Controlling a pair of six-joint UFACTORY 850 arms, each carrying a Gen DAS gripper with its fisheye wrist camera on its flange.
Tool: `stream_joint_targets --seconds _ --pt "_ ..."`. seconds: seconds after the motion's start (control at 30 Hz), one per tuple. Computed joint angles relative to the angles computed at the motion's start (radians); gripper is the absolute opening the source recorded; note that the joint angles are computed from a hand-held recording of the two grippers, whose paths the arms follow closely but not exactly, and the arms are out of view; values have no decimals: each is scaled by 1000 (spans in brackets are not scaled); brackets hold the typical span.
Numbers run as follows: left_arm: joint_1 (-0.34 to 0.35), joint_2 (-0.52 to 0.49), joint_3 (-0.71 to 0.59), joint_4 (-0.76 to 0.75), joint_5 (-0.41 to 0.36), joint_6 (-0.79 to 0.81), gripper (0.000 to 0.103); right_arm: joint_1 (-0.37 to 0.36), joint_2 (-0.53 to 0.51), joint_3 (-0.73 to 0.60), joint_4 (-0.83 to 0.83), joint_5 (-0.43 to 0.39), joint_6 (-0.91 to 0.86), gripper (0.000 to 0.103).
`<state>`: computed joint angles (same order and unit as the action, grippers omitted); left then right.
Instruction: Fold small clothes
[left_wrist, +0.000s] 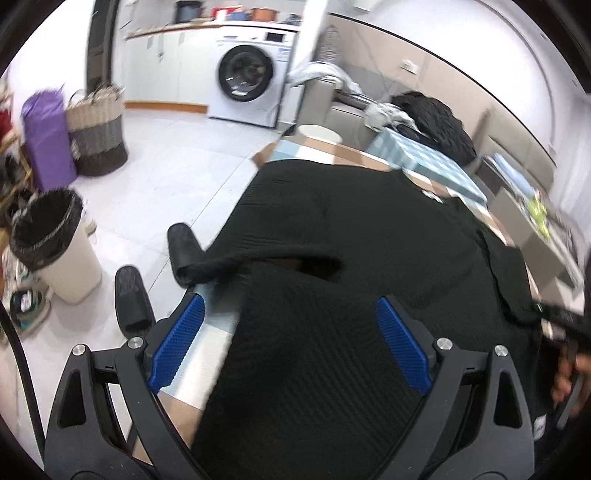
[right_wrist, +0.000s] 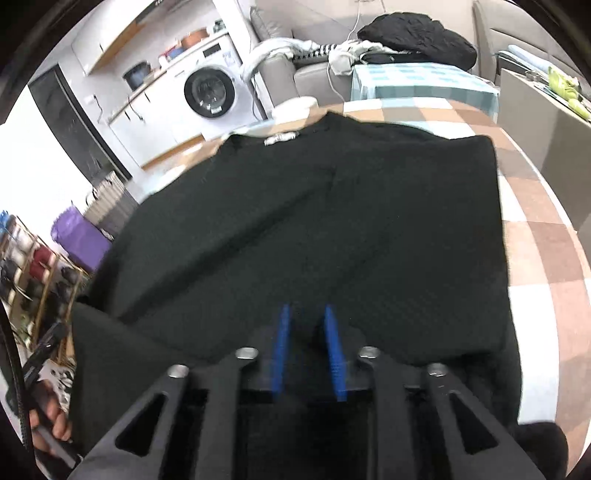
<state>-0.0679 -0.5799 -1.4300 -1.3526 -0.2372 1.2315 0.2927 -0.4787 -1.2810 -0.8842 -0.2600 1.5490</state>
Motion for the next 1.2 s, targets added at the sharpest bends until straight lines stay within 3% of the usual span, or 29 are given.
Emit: stream_joint_targets --seconds 0.07,0.13,0.17,0.23,0.33,0.57,0.67,0.73,0.8,0.93,1.03,1.1,1.2 --pt "24 -24 -36 68 -25 -128 93 10 35 35 -78 17 95 38" --pt "55 -59 -88 128 -101 -254 92 23 71 73 -223 25 261 44" --pt "69 -78 -117 162 -143 -328 89 30 86 88 -269 22 318 45" --pt "93 -107 -159 198 -219 -422 72 38 106 111 -317 25 385 45" --pt "123 -142 -199 155 -331 -447 71 47 132 144 -375 33 467 46" --pt "130 -238 -328 231 -366 -632 71 46 130 160 -376 47 503 47" --pt "122 -279 -391 302 -342 -725 47 52 144 179 -427 40 571 47" --pt "111 -309 -437 336 -329 -770 10 59 152 190 -435 26 595 47" --pt "96 -314 -454 394 -275 -805 4 61 154 198 -437 16 614 47" --pt "53 -296 -474 442 -175 -750 2 63 163 216 -485 13 685 47" --pt "-3 -279 -502 429 -122 -617 2 67 172 223 -478 -3 680 47" --pt "-39 -276 -521 316 -138 -424 2 68 181 231 -499 -7 700 47" --pt "-85 -316 -597 288 -304 -285 5 70 191 240 -506 -17 709 47"
